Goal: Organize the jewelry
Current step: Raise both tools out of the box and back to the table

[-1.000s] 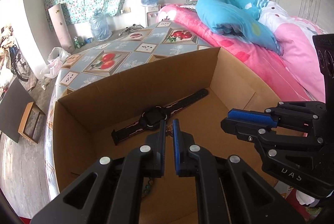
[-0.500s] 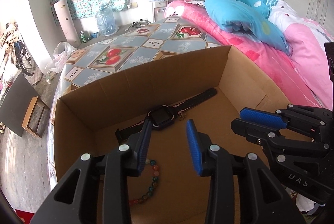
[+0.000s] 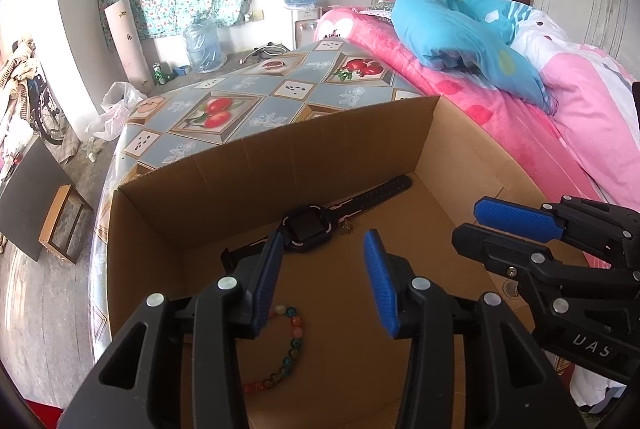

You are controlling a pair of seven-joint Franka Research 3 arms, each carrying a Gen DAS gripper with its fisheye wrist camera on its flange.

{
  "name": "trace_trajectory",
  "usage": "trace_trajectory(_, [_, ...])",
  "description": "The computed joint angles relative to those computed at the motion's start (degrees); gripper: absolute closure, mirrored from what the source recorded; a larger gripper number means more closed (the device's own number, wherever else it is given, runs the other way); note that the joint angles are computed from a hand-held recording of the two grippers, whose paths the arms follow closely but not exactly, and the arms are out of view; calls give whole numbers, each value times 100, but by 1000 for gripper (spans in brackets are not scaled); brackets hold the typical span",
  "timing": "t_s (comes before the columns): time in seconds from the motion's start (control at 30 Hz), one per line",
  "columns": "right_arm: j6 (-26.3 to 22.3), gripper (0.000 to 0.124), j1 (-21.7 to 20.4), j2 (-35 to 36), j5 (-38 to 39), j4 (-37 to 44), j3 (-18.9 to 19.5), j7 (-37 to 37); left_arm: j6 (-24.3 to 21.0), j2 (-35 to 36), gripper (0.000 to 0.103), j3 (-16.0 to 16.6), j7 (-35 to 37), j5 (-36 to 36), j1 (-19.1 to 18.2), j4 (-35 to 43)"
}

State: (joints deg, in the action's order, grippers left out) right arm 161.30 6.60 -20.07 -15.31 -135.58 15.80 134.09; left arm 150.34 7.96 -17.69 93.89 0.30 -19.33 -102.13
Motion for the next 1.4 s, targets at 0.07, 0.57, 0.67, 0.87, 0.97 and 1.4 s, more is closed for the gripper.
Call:
trace_trajectory(0.07, [161,96,-8,-95,17,-105,-31,18,157,-112,62,-37,136,-223,48,-132])
trace_trajectory(0.57, [2140,88,999,-1843,1087,-1831,-640,-1098,1616,-2386,56,1159,4199,-4584,-1213,-2531])
trace_trajectory(0.67, [1945,88,1368,-2024,1311,-2020,-671,-1317,1328,-2887,55,1538,4759,-5031,-1583,-2996])
trace_trajectory(0.87, [1396,88,1633,-1789,1960,-2134,-329,-1308,445,-3260,55,1550,4584,-4845,-1547,-3562])
trace_trajectory(0.97, [1315,88,1497,-1423,2261,-2096,-35,-1185,666,-3007,55,1153,4190,-4295,-1357,-3722])
trace_trajectory(1.4, [1412,88,1674,-1059,2949,-2095,-166,-1370,1224,-1909,78,818,3206,-2601,-1120,-3522])
